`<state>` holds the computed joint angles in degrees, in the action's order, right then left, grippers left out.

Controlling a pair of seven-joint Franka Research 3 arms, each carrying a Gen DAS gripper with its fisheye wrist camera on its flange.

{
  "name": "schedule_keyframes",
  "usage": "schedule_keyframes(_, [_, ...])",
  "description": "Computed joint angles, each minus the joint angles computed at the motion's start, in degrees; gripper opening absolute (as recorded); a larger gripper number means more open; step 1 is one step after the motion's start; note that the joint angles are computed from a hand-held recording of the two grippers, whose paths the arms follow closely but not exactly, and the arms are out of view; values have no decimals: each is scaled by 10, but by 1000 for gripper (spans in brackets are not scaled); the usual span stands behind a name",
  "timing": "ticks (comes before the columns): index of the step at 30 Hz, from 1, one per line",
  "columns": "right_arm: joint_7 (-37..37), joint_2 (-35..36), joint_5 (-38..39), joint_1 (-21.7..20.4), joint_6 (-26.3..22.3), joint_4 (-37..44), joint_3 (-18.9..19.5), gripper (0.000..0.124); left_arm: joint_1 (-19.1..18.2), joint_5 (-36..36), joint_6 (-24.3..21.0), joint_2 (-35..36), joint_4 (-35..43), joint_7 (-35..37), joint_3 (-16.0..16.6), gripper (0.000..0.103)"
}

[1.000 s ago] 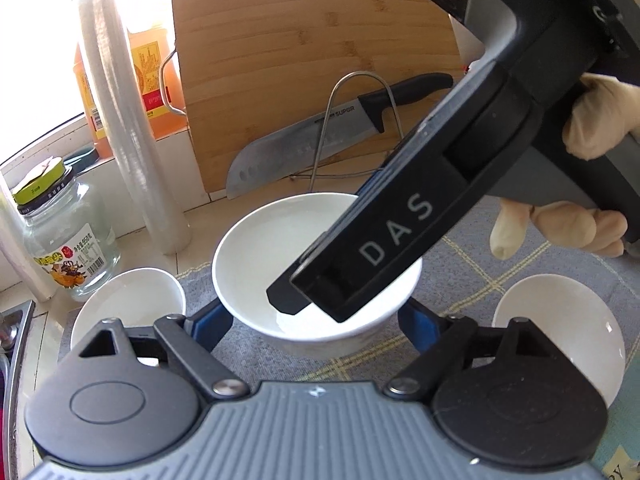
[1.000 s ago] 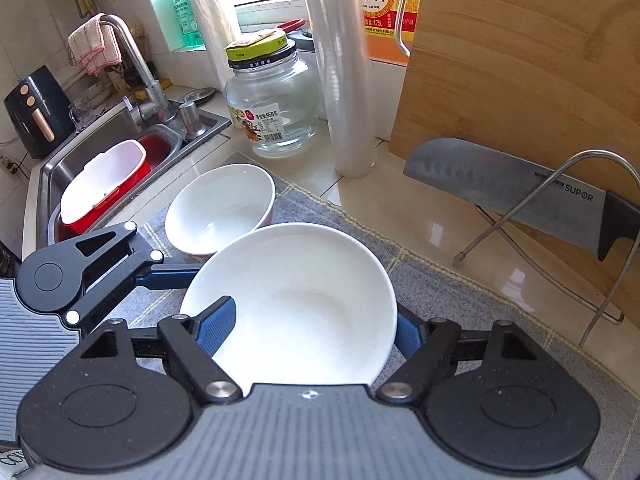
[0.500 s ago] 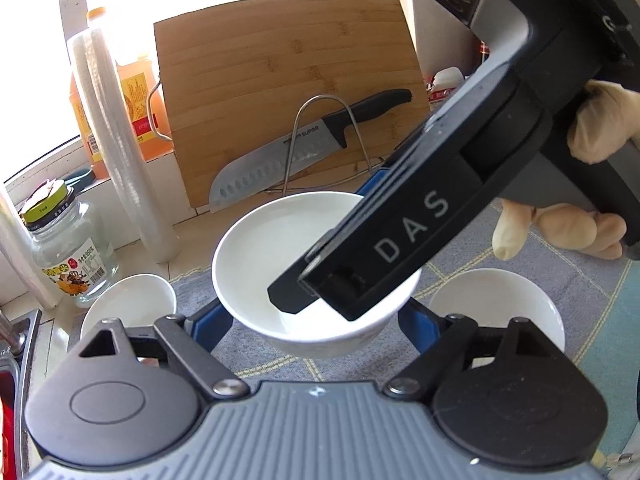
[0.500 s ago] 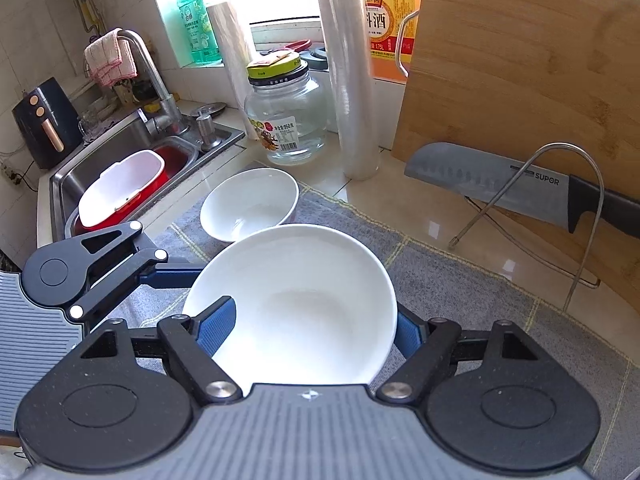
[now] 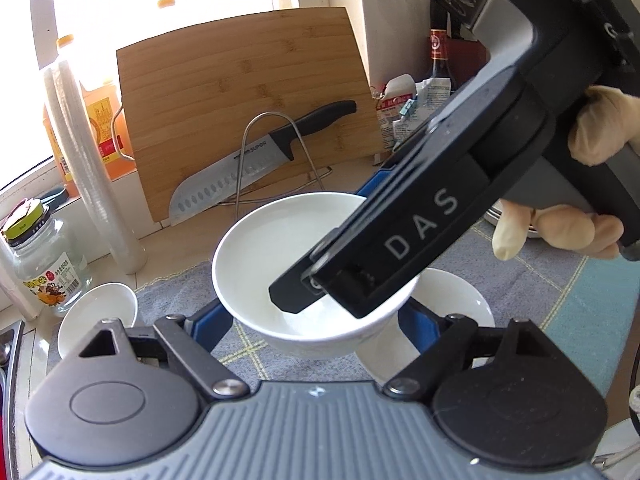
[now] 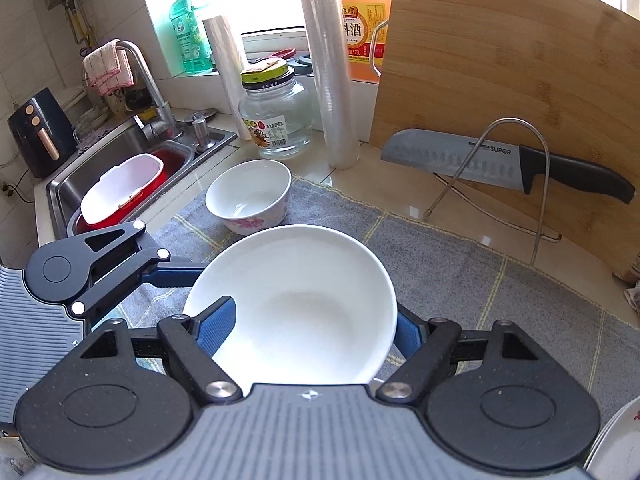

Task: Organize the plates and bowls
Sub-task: 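Lift the bowl with the right tool and carry it toward the plates, then lower the held bowl into the other white bowl beside the plates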

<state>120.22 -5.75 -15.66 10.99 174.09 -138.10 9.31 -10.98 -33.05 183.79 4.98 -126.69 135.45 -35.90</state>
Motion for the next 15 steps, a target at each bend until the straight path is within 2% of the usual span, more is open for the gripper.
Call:
schedule_keyframes(3, [38,-18,-29,-16,-4,-17,13,85,40,-94,-7,2,9,92,-57,89])
schedule_keyframes(6, [72,-35,-49,-34,-11,-34,29,85,52,-179,-18,4,21,180,-83,89])
schedule_keyframes(9, [91,-52,-54,-44,-18,-49,39,85,41,-214,-31,5,28,222,-78,89])
schedule_keyframes(15, [116,-82,-49,-63,-23,-81,59,85,5,-253,-58,1,31,262,-50,89])
